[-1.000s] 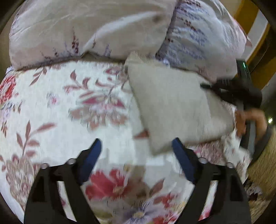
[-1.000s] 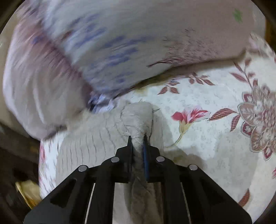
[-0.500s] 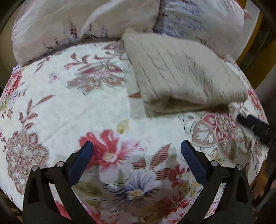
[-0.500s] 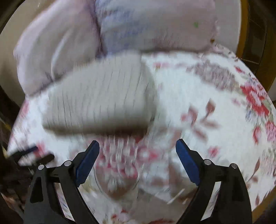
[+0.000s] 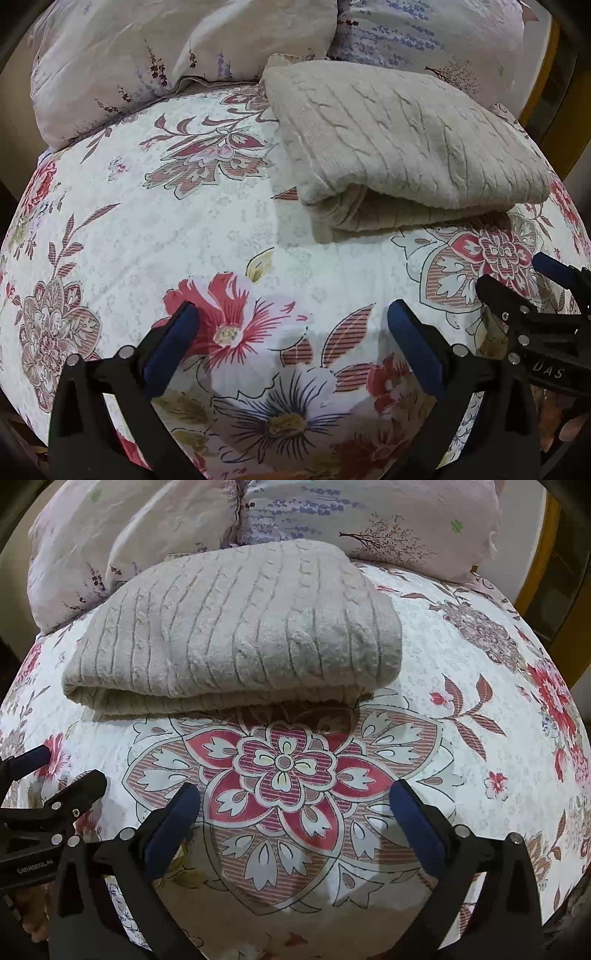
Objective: Fold small clothes
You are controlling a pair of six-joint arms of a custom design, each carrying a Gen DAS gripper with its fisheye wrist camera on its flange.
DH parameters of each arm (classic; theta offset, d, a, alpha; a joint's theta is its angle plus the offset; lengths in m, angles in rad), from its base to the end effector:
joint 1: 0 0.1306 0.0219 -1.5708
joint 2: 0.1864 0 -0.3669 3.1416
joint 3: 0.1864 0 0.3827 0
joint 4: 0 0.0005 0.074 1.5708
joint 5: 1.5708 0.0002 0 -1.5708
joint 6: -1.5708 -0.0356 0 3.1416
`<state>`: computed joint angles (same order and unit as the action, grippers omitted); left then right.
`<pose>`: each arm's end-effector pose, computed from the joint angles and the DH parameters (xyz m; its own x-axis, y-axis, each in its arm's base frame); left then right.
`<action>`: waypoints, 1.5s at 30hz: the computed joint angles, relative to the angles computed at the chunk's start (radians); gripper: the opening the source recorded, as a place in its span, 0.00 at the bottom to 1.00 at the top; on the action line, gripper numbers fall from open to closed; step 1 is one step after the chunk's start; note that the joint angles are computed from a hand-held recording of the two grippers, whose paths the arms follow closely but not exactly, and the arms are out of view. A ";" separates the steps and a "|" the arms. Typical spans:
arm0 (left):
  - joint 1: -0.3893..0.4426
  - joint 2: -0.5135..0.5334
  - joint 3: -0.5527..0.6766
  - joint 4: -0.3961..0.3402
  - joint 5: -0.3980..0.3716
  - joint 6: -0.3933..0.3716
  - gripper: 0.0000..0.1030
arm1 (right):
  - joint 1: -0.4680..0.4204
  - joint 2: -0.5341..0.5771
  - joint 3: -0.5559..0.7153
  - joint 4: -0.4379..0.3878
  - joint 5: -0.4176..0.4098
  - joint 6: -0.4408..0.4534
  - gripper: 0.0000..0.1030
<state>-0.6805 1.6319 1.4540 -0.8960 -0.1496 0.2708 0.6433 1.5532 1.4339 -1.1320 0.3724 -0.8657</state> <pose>0.4230 -0.3362 0.3225 -0.8100 0.3154 -0.4944 0.3635 0.9316 -0.0013 0.4057 0.2873 0.3449 -0.8482 0.2507 -0.4666 0.2757 0.9611 0.0153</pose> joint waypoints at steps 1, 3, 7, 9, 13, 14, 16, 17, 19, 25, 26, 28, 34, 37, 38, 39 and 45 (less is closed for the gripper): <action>0.001 0.001 0.001 -0.001 0.001 -0.001 0.98 | -0.004 0.000 -0.003 0.003 -0.002 0.003 0.99; 0.001 0.001 0.001 0.000 0.001 -0.001 0.98 | -0.003 0.000 -0.002 0.001 -0.003 0.001 0.99; 0.000 0.000 0.000 0.000 0.001 -0.002 0.98 | -0.004 0.003 0.002 -0.004 -0.003 -0.005 0.99; 0.001 0.000 0.000 0.001 0.002 -0.003 0.98 | -0.003 0.003 0.001 -0.004 0.001 -0.009 0.99; 0.001 0.000 -0.001 0.001 0.001 -0.002 0.98 | -0.002 0.003 0.001 -0.005 0.003 -0.012 0.99; 0.002 0.000 -0.001 0.002 0.002 -0.003 0.98 | -0.002 0.003 0.001 -0.005 0.003 -0.012 0.99; 0.003 -0.001 -0.001 0.002 0.003 -0.005 0.98 | -0.001 0.003 0.000 -0.005 0.003 -0.013 0.99; 0.003 -0.001 -0.001 0.002 0.003 -0.006 0.98 | -0.001 0.002 0.000 -0.004 0.004 -0.013 0.99; 0.004 0.000 -0.001 0.002 0.004 -0.008 0.98 | -0.002 0.002 -0.001 -0.004 0.003 -0.011 0.99; 0.004 0.002 0.003 -0.003 -0.001 0.002 0.98 | -0.002 0.001 -0.002 -0.003 0.003 -0.011 0.99; 0.005 0.003 0.004 -0.003 -0.001 0.003 0.98 | -0.002 0.001 -0.002 -0.003 0.003 -0.011 0.99; 0.003 0.003 0.005 -0.005 -0.004 0.008 0.98 | -0.002 0.001 -0.002 -0.003 0.003 -0.011 0.99; 0.004 0.004 0.006 -0.004 -0.002 0.003 0.98 | -0.002 0.001 -0.003 -0.002 0.003 -0.011 0.99; 0.004 0.005 0.006 -0.005 -0.002 0.004 0.98 | -0.002 0.001 -0.003 -0.002 0.003 -0.011 0.99; 0.005 0.006 0.008 -0.006 -0.001 0.004 0.98 | -0.002 0.001 -0.003 -0.002 0.003 -0.011 0.99; 0.004 0.006 0.008 -0.005 -0.002 0.004 0.98 | -0.002 0.001 -0.003 -0.002 0.003 -0.011 0.99; 0.006 0.008 0.009 -0.009 -0.001 0.008 0.98 | -0.001 0.001 -0.002 -0.003 0.004 -0.012 0.99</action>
